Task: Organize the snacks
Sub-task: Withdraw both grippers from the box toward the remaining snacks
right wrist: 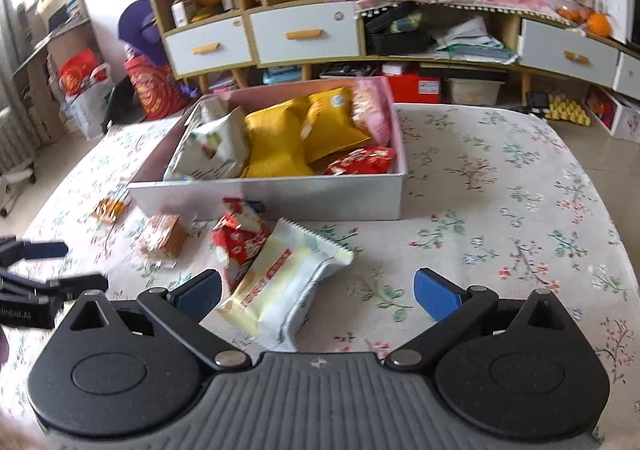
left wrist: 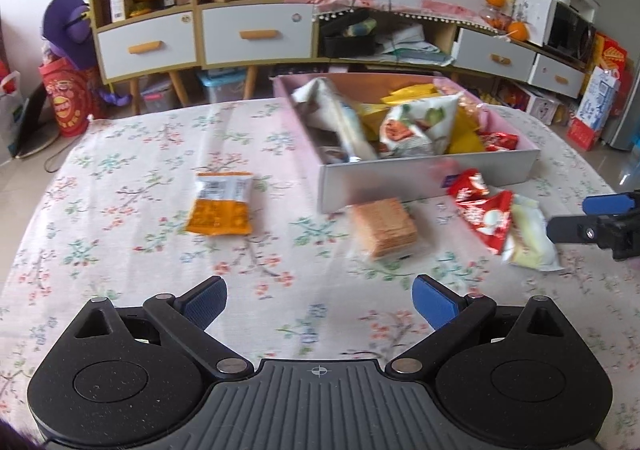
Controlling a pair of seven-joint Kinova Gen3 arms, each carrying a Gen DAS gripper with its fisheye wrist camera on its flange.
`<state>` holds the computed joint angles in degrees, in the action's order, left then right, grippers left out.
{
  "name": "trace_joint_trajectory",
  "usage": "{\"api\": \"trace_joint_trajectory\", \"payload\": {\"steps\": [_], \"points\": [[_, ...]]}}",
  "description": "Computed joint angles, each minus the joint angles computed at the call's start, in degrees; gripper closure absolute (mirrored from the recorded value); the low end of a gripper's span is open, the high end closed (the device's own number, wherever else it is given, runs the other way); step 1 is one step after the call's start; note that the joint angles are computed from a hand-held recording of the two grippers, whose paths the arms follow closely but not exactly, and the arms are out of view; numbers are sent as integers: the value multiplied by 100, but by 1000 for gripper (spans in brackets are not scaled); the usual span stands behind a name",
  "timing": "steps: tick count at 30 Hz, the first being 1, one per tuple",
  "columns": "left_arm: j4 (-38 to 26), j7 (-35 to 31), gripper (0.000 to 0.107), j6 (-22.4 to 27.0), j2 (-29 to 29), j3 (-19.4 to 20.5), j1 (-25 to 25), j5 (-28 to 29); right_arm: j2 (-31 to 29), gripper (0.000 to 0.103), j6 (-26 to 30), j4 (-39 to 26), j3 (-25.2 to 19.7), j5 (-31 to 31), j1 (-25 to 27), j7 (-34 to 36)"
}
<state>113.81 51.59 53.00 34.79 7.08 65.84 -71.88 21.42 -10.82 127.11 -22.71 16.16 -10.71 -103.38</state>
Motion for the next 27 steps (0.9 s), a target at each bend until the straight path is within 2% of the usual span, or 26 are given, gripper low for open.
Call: {"api": "trace_joint_trajectory", "payload": {"steps": [6,10,12,16,19,21,24,27], "points": [[169,113,7,92,137,-76,-86,176,30,1,289,-157,529,-446,-833,315],[203,284,6,49,270,-142,-201,276,111,1,710,-387,646,-747,-1113,498],[241,518,5,76,329,-237,-132,185,134,1,790,-436,894,-936,-1380,590],[180,625,4,191,448,-281,-132,59,214,0,913,-526,1277,-1249,-1737,703],[156,697,4,231,507,-295,-187,-52,234,0,685,-417,1662,-1312,-2076,921],[163,742,4,238,533,-297,-226,-128,248,0,445,-293,1582,-1256,-1964,1090],[212,852,4,253,568,-293,-263,-281,284,0,268,-202,1169,-1087,-1453,1244],[225,865,4,262,571,-255,-347,-341,282,0,234,-177,1107,-1079,-1280,1320]]}}
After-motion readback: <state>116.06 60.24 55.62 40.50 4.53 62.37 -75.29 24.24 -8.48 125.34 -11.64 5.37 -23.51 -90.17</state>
